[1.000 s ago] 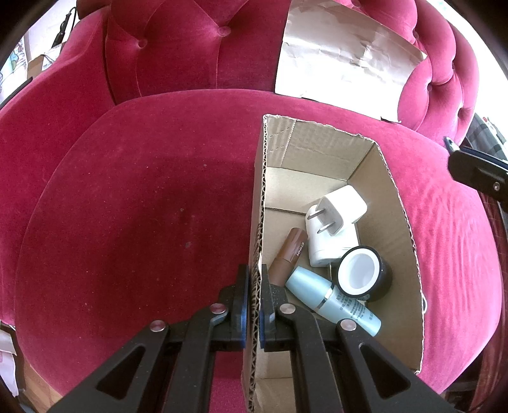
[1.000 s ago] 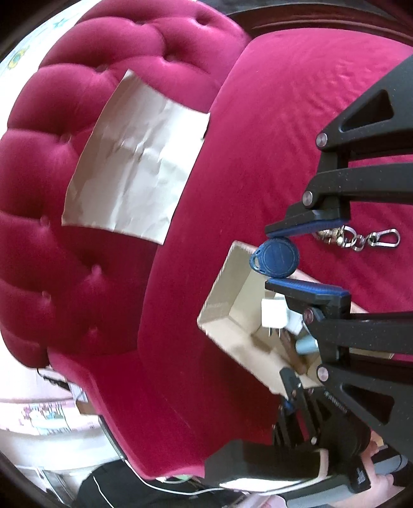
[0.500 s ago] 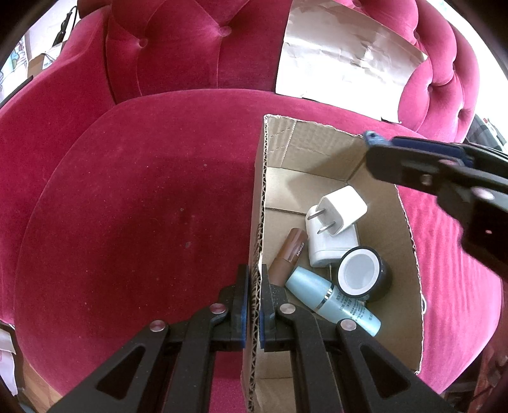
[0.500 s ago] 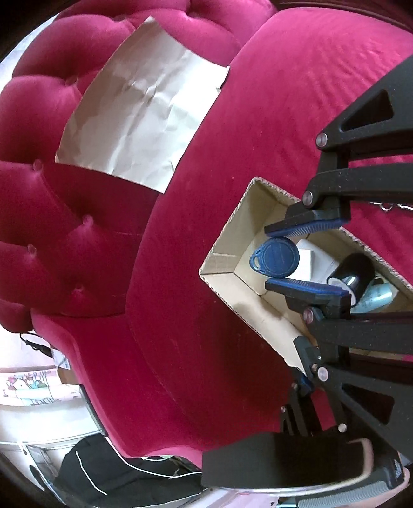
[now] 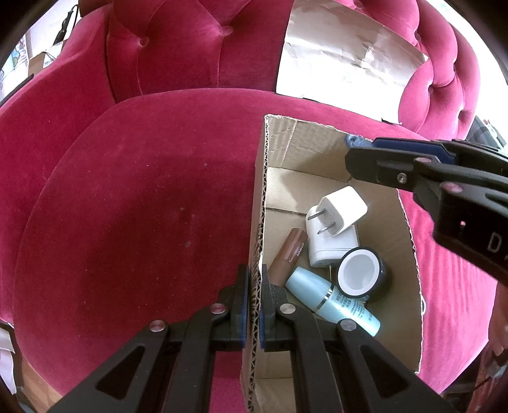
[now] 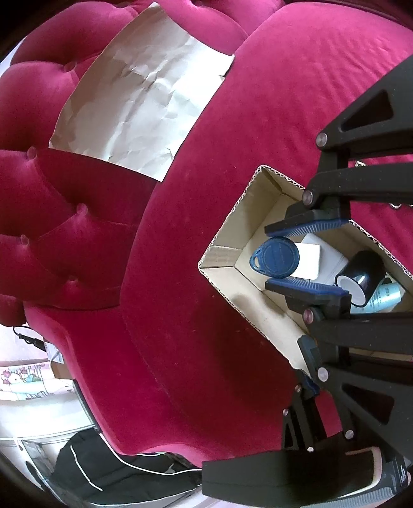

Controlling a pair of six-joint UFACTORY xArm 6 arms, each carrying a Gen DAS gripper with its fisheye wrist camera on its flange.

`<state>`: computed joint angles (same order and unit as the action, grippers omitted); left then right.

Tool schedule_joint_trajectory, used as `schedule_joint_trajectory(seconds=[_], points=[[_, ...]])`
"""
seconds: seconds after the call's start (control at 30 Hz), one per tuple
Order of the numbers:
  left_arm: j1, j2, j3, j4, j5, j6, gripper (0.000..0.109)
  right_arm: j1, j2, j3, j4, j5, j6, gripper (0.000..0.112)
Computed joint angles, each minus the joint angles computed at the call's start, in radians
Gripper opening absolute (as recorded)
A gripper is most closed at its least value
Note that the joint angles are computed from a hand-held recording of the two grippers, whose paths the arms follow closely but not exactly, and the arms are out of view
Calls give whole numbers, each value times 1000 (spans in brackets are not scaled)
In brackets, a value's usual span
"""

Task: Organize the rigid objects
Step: 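Open the right gripper to drop the key fob into the box, then move the right gripper back to the brass keychain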

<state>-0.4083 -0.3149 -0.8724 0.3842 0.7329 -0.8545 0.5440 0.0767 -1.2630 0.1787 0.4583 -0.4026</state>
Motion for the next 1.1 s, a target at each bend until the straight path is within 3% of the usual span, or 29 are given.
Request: schedule_joint_trajectory(seconds=[0.07,0.17,0.23,0.4,1.1], points=[[0,0,0,0,0,0,4,0,-4,10,-53,-23,45,66],[-2,0,-1,2,2,-1,4,-5,-9,20,-77,-52,80,92],[-2,0,-1,1,2,0,4,-11,-7,19,-128,-57,130,101],[0,4,-4,0,2,1,4,-24,-6,15,-198,-38,196,103],[-1,3,-2,1,1,0,4,-117,-169,158,-233,-13,281,103]])
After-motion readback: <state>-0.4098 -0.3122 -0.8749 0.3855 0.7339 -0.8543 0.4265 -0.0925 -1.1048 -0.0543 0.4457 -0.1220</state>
